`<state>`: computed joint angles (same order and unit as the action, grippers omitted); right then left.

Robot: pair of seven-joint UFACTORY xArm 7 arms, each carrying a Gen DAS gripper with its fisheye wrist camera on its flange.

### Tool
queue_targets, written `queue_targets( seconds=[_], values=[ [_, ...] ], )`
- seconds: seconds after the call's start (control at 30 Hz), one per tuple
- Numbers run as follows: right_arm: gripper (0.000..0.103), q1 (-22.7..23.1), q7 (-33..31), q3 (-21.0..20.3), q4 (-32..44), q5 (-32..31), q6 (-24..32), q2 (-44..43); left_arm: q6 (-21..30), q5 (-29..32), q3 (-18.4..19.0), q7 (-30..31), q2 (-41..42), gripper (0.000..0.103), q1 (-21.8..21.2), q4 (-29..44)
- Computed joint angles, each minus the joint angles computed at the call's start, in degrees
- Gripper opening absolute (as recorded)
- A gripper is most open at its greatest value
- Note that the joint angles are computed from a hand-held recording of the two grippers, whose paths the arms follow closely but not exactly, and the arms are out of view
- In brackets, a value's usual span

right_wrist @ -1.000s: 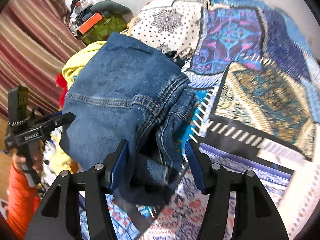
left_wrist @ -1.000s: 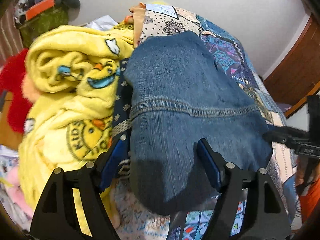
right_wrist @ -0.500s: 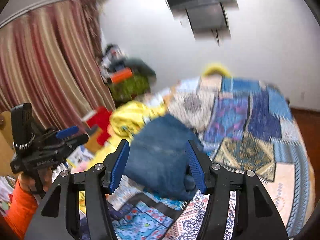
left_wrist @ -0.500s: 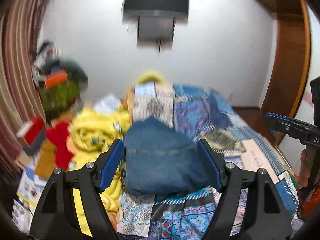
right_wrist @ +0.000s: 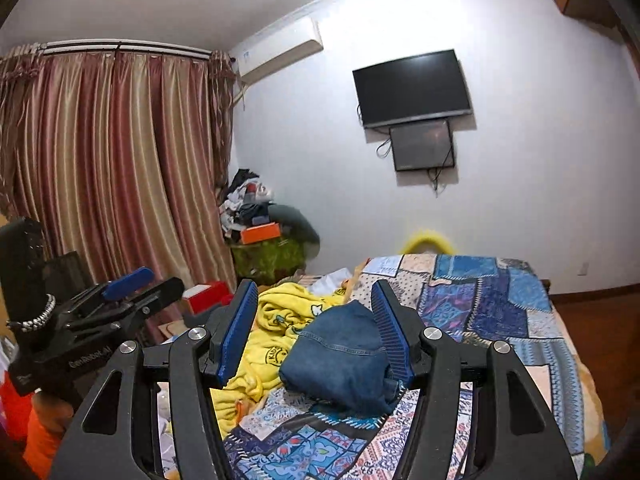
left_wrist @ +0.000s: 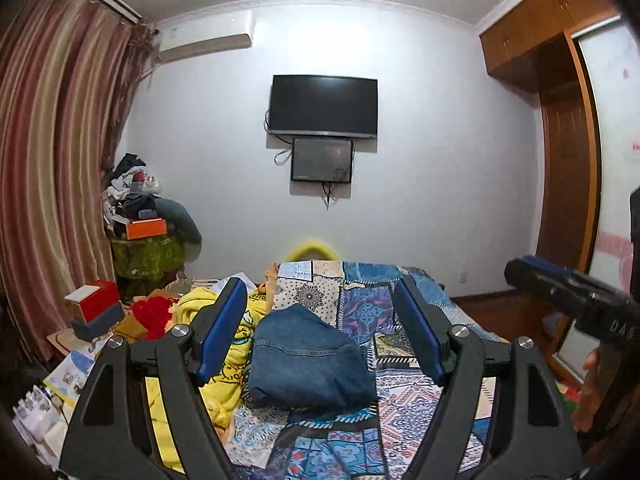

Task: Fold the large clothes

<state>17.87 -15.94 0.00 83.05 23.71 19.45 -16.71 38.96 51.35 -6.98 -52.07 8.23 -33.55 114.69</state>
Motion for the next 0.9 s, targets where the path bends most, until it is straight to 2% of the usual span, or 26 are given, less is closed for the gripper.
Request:
queue_targets(
  seconds=[0.1, 0.2, 0.27, 0.37, 0.43, 0.9],
  values=[
    [0.072, -1.22, 2.27, 1.26, -2.57, -1.76, -1.68, -1.49, 0.78, 2.91, -0.47, -2.89, -2.57, 0.076, -0.49, -3.23],
    [0.083, -4.05, 6.83, 3.46, -4.16, -6.77, -2.82, -2.31, 1.81, 5.13, -1.79, -4.46, -3.48, 0.086, 0.03, -4.70],
    [0.085, -4.17, 8.52, 3.44, -4.31, -8.20, -2.53, -2.35, 2.58, 6.00, -2.49, -5.31, -4.07, 0.094, 0.25, -5.56],
    [0.090, -4.87, 10.74, 3.66, -4.76, -10.44, -1.71, -2.80, 3.77, 7.19, -3.60, -6.56, -4.71, 0.099, 0.52, -6.56],
    [0.103, -6.74, 13.70, 5.03, -5.22, -13.56, -1.59, -3.23, 3.64, 6.86, -4.00, -6.84, -4.72, 0.100, 0.98, -6.69],
    [0.103, -6.73, 17.92, 4.65, -7.43, -17.78, -1.86, -5.09, 3.44, 6.63, -4.96, -7.54, -4.87, 0.101, 1.79, -7.36]
  ],
)
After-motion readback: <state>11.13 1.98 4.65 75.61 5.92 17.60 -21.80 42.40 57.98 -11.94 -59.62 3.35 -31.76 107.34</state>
